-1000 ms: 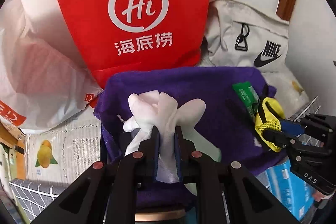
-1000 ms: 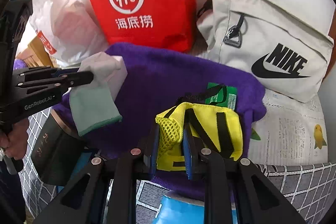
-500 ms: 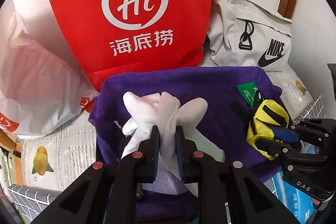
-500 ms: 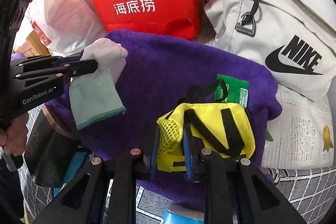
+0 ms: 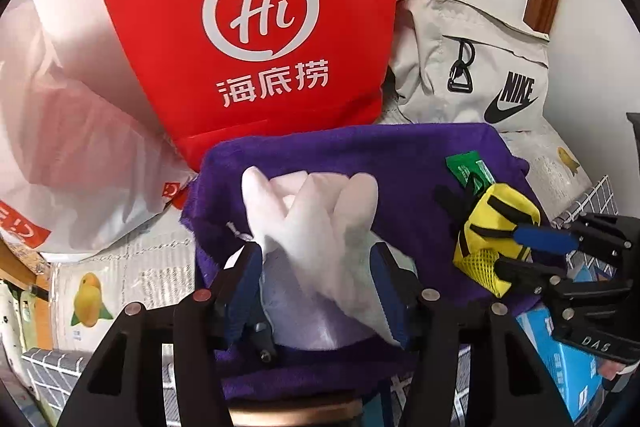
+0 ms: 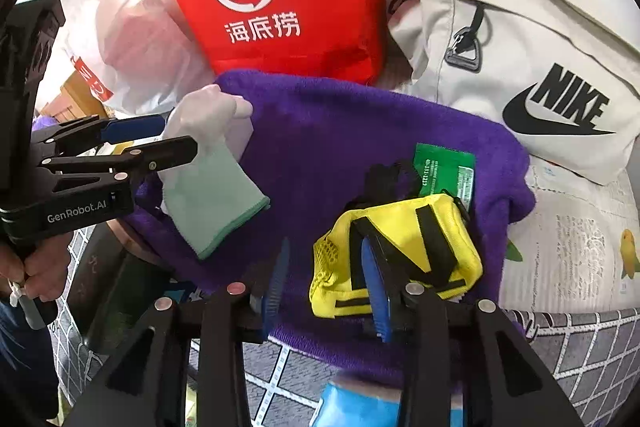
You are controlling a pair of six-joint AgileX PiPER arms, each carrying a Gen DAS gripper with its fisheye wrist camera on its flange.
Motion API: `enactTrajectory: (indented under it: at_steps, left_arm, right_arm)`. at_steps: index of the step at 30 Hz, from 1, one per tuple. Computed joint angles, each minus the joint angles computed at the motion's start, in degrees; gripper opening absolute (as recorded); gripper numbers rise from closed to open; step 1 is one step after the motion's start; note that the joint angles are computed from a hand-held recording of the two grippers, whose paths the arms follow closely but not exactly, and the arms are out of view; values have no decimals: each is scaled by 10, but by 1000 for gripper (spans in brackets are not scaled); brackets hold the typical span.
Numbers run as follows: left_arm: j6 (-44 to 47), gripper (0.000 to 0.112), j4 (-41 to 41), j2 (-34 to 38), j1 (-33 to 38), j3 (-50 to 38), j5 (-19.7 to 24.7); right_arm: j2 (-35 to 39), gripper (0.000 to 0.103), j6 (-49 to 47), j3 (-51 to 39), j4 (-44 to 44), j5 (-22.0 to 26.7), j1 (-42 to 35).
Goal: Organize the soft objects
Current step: 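Lower the white gloves onto the towel and open the left gripper while the right releases the yellow bag, then move the right gripper down to the white crumpled cloth and grasp it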
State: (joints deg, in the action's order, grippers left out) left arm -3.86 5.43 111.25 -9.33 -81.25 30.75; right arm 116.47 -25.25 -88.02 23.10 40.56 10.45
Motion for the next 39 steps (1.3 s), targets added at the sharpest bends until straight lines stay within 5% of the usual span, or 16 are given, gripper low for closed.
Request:
enactTrajectory:
  at_steps: [18, 39]
  left_arm:
    - [-102, 60, 93, -187, -31, 177, 3]
    - [-157, 60, 43, -450, -64, 440, 12]
  right_arm:
    - [-166, 41, -33, 173, 48, -31, -3]
    - [-358, 44, -87, 467, 96, -94, 103]
